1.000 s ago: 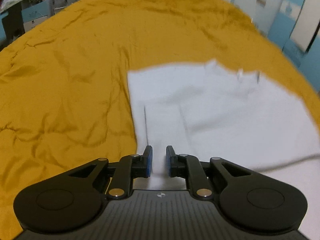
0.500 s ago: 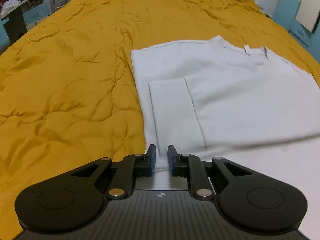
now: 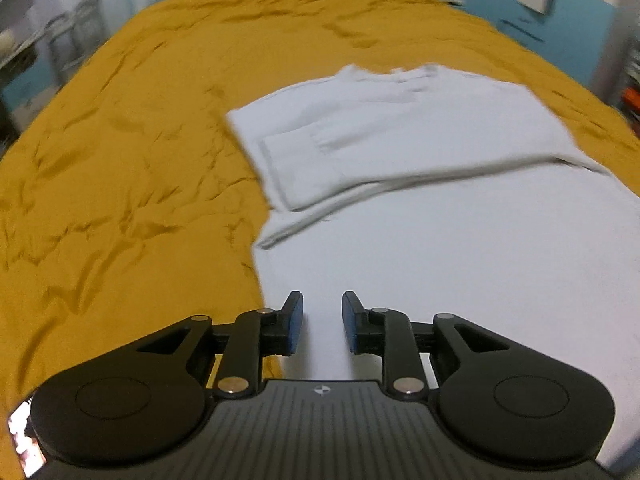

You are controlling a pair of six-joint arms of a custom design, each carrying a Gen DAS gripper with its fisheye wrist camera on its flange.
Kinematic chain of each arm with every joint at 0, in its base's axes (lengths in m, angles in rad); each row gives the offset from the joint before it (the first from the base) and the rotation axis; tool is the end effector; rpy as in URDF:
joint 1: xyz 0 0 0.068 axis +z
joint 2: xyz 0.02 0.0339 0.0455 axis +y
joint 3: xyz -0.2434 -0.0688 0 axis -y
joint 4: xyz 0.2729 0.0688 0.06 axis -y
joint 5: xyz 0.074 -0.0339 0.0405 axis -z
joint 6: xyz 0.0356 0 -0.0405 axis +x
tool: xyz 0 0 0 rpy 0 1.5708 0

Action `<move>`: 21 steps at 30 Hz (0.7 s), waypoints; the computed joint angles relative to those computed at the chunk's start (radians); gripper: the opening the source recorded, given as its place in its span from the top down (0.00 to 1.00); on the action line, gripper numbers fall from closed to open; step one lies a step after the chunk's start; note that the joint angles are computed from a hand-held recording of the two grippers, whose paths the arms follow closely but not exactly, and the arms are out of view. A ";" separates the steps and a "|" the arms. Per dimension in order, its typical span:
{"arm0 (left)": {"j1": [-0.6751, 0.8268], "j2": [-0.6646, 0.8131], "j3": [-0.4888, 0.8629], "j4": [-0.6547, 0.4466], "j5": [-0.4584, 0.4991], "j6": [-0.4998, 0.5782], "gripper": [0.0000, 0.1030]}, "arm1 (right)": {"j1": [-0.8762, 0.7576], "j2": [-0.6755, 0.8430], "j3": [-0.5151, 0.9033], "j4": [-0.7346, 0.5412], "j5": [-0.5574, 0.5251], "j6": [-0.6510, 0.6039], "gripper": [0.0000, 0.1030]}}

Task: Fold small clothes
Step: 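Grasp the hem with both grippers and lift it toward the collar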

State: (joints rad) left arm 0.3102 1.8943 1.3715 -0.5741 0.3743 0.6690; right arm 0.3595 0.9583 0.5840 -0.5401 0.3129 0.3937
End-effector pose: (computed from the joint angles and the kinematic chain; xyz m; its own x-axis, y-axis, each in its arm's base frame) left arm 0.3969 0.1136 0.1647 -0.7423 0.3682 -0.5598 0.4273 0.9037 0.0278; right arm 0.2115 0.0678 0.1833 -0.7458 0.1096 -0.6571 0.1377 0.9904 0.0089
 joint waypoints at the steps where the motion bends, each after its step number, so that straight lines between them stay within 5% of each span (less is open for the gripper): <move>1: 0.010 -0.032 -0.020 -0.018 0.021 0.032 0.70 | 0.028 -0.042 -0.001 -0.040 0.016 -0.009 0.77; 5: 0.059 -0.151 -0.093 -0.119 0.102 0.200 0.64 | 0.186 -0.197 -0.001 -0.206 0.092 -0.012 0.71; 10: 0.110 -0.278 -0.198 -0.238 0.144 0.457 0.44 | 0.472 -0.282 0.000 -0.390 0.207 0.105 0.63; 17: 0.152 -0.431 -0.404 -0.271 0.097 0.759 0.27 | 0.821 -0.182 0.009 -0.522 0.269 0.286 0.52; 21: 0.155 -0.545 -0.576 -0.187 0.026 0.892 0.24 | 0.940 -0.090 0.010 -0.531 0.284 0.311 0.42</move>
State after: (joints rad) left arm 0.4656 1.3488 0.7958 -0.7610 0.4001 1.5610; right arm 1.2991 0.8681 0.5941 -1.0714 0.5969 0.7044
